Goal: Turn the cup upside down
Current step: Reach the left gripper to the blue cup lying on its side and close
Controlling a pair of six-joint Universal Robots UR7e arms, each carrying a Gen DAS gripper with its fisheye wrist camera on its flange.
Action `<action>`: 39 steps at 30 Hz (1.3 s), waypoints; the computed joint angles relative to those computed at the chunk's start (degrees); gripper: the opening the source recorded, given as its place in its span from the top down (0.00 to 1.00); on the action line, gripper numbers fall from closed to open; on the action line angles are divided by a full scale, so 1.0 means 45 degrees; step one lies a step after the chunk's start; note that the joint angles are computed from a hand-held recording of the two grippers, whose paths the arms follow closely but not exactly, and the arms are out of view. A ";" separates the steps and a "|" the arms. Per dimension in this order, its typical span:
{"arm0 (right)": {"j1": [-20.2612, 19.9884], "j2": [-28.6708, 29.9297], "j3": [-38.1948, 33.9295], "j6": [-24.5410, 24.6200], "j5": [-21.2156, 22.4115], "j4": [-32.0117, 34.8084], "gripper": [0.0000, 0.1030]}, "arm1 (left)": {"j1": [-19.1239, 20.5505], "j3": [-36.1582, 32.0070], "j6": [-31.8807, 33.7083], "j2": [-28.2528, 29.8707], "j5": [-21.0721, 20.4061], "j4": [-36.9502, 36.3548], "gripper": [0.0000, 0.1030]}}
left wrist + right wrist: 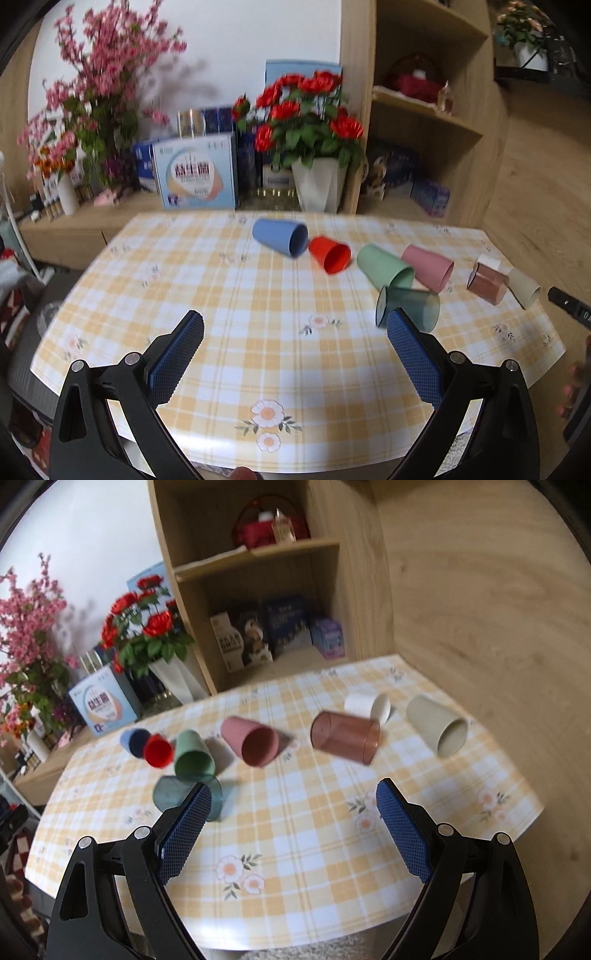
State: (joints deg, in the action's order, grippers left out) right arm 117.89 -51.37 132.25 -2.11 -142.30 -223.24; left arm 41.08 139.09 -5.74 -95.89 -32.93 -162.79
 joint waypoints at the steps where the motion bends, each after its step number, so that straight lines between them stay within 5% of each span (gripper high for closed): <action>1: -0.0232 0.0130 -0.0030 -0.0038 0.0208 -0.0040 0.15 | 0.0180 -0.0087 -0.0113 0.0122 -0.0124 0.0116 0.06; 13: -0.1613 0.0778 -0.1155 -0.1239 0.0933 0.0642 0.15 | 0.2763 -0.3487 -0.1614 0.2747 -0.2124 0.2397 0.06; 24: -0.2550 0.0701 -0.1681 -0.1490 0.1221 0.1611 0.15 | 0.6097 -1.1782 -0.4894 0.7973 -0.5387 0.5686 0.15; 31: -0.3018 0.0635 -0.1964 -0.1189 0.1076 0.2381 0.15 | 0.6956 -1.4636 -0.5574 1.0153 -0.5583 0.6206 0.16; 39: -0.3296 0.0742 -0.2303 -0.1251 0.1207 0.3027 0.15 | 0.7308 -1.5697 -0.5908 1.1146 -0.5013 0.6789 0.22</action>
